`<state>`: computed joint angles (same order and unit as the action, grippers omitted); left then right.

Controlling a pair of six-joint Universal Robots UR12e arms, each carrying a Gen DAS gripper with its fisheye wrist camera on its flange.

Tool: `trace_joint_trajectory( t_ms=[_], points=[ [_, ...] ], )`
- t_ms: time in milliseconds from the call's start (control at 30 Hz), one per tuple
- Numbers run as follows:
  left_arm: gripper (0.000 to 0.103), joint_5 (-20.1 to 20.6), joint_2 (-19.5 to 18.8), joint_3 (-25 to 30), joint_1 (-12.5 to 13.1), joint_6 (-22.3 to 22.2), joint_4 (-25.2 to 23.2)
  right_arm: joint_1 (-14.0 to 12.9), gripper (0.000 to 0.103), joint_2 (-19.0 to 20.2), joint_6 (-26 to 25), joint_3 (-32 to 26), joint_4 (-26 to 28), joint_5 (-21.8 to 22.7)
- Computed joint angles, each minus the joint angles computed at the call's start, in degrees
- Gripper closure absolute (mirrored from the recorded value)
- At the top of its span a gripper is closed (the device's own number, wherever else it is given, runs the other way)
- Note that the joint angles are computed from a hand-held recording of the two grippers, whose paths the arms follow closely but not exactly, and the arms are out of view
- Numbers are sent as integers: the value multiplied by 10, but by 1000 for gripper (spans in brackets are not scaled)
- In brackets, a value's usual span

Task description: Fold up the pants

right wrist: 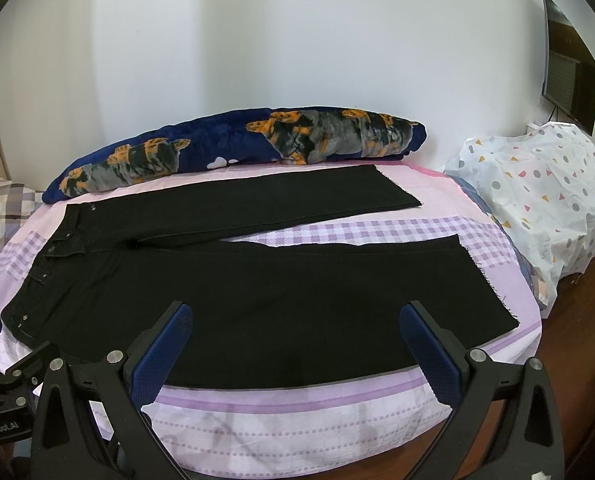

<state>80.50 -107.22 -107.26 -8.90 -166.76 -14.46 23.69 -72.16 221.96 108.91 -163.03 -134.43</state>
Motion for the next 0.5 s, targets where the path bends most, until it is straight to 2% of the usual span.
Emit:
trace_joint_trajectory(
  t_ms=[500],
  points=[
    [0, 2, 0, 2, -2, -1, -1, 1, 0, 1, -1, 1, 0, -3]
  ],
)
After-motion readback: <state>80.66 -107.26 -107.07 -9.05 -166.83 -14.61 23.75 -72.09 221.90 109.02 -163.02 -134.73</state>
